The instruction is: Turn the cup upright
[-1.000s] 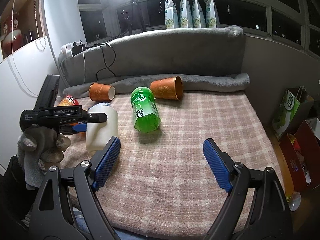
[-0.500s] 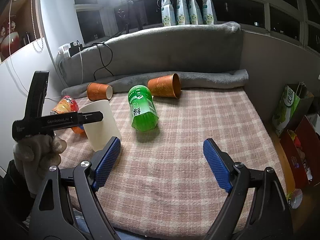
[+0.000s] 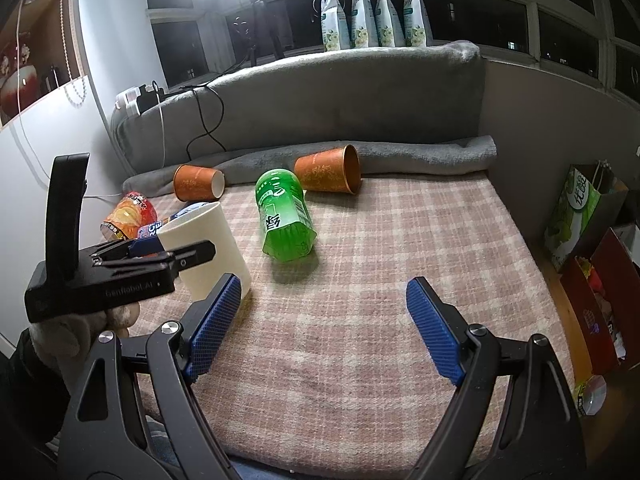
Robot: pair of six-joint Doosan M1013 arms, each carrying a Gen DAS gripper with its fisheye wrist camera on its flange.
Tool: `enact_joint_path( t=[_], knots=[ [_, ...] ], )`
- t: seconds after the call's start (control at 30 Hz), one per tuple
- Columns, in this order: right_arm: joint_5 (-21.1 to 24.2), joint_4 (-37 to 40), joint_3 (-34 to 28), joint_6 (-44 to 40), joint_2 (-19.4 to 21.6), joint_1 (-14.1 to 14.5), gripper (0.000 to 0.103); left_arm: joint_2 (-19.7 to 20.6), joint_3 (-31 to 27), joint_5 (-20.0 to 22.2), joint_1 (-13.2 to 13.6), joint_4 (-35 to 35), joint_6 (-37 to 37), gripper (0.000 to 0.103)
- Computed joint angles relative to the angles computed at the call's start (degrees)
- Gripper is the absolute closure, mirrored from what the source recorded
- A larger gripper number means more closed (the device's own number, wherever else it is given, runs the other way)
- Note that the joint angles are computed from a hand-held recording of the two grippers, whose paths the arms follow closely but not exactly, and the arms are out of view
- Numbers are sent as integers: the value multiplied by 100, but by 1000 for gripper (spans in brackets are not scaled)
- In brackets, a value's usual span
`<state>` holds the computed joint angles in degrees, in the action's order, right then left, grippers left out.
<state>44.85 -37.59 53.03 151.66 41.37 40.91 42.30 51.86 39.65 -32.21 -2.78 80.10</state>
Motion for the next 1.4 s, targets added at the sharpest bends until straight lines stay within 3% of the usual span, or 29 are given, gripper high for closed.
enact_joint_path(
  t=[1.07,1.2,1.4],
  knots=[
    [-86,-49,-38,45,-16,41,16,-362,487,-127,-103,-322,908,28],
    [-156,-202,-42,178,-20,57,16,-556,764,-405,-89,-342,937,27],
    [-154,-532,-123,338,18,109,16,-958,1362,-1177,-88,312,268,25]
  ],
)
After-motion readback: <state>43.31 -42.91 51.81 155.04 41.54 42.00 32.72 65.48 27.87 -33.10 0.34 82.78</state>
